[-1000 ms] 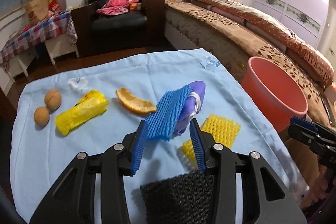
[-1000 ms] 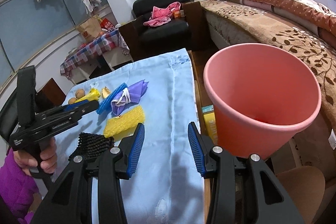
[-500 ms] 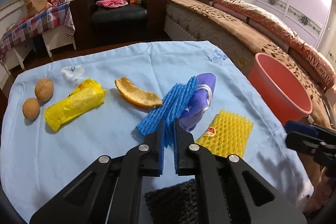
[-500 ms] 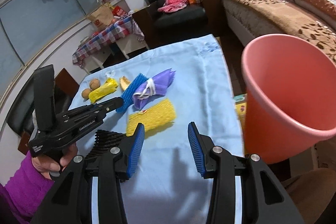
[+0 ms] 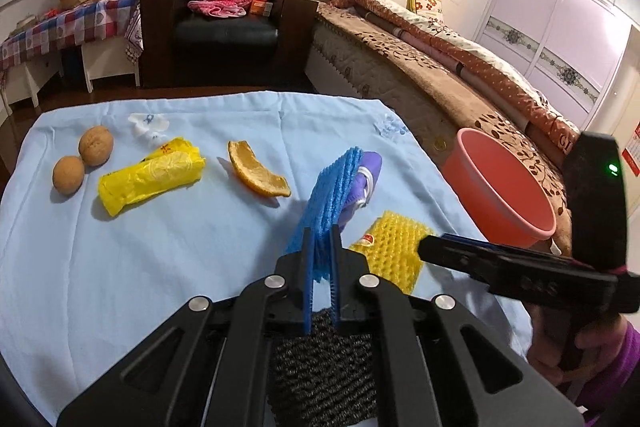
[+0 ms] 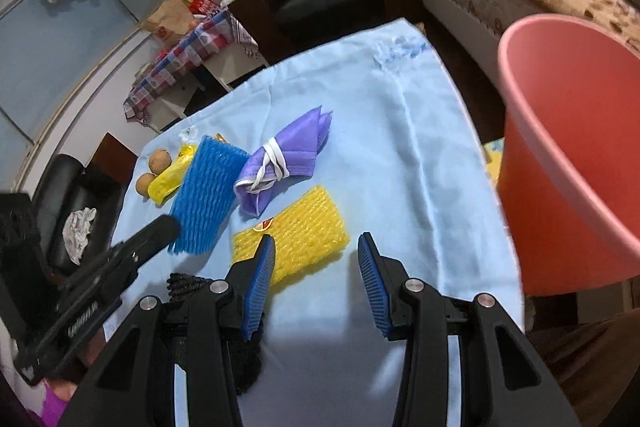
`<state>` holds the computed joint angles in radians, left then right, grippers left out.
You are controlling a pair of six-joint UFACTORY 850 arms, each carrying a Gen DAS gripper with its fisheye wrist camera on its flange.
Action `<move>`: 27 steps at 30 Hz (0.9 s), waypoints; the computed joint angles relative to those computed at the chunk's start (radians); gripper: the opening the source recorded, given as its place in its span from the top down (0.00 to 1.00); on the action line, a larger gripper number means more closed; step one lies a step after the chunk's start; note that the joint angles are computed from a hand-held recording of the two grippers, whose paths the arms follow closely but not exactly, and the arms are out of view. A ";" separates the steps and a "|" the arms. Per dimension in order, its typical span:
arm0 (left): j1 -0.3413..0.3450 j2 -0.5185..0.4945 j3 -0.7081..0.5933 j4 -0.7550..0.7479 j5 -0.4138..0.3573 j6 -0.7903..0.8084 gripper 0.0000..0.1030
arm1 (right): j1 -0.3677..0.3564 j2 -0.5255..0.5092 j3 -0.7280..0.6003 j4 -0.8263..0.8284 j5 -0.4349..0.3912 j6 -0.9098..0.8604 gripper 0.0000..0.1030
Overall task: Collect trash
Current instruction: 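Grasp the blue mesh scrubber with the left tool while the right tool grasps the yellow foam net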
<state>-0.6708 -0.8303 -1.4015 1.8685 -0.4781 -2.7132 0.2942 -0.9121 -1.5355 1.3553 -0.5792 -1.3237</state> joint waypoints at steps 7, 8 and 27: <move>-0.007 -0.001 0.004 -0.002 0.008 -0.015 0.94 | 0.013 -0.016 -0.016 -0.018 0.002 0.008 0.85; -0.008 -0.001 0.003 -0.006 0.008 -0.012 0.94 | 0.013 -0.014 -0.013 -0.014 0.006 0.000 0.88; -0.027 0.012 -0.018 -0.067 -0.026 0.060 0.94 | -0.038 0.114 0.137 0.328 0.004 -0.396 0.94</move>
<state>-0.6982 -0.8184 -1.4192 1.8012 -0.5043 -2.6530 0.2562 -0.7980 -1.3984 1.6833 -0.5755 -1.7195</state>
